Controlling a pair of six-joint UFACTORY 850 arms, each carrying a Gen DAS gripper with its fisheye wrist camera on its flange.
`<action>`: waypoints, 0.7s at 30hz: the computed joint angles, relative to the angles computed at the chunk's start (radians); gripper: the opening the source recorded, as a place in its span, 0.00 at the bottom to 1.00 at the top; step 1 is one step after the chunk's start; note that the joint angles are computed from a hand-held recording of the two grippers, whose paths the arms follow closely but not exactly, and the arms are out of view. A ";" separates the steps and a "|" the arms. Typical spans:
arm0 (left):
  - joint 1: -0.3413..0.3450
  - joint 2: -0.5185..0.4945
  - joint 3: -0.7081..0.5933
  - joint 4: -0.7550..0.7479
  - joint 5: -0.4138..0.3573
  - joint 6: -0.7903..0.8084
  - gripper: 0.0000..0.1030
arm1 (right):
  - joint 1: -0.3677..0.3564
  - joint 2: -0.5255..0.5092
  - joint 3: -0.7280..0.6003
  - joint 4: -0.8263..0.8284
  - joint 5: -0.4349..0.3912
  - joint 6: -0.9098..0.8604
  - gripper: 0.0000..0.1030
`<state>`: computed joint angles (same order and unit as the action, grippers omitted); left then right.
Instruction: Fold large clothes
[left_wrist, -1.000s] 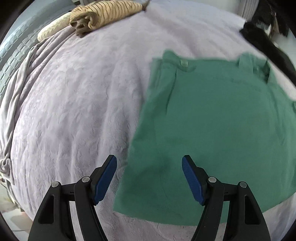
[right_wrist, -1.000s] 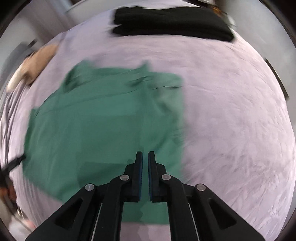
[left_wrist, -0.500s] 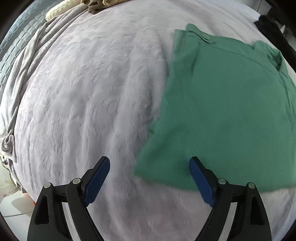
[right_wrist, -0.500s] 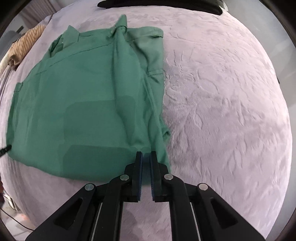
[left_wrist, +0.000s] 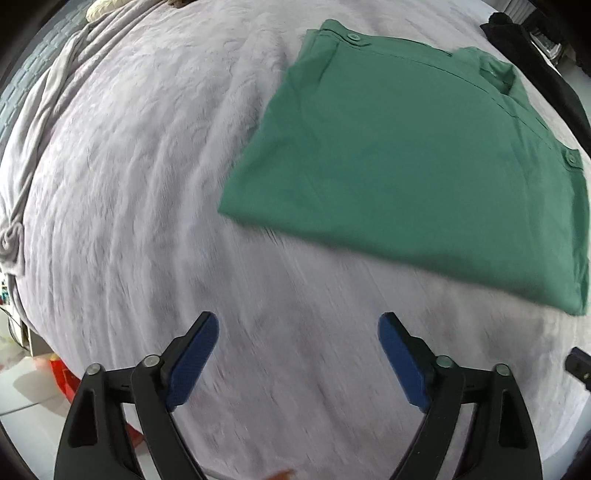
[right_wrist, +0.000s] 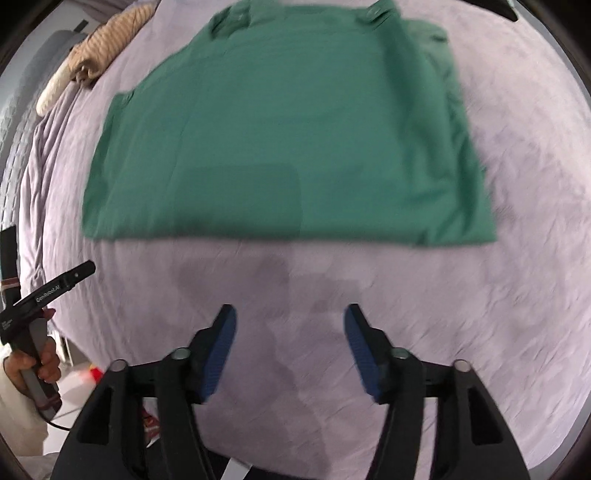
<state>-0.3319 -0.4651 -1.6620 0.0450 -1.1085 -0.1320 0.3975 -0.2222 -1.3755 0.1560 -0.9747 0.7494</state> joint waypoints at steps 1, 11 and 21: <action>-0.001 0.015 0.018 -0.006 0.002 -0.002 1.00 | 0.003 0.002 0.005 0.012 0.000 -0.010 0.72; -0.029 0.112 0.079 -0.035 -0.046 -0.011 1.00 | 0.037 -0.042 -0.076 0.024 -0.007 -0.034 0.84; -0.038 0.151 0.072 -0.021 -0.094 -0.017 1.00 | 0.057 -0.049 -0.071 0.149 0.014 -0.119 0.84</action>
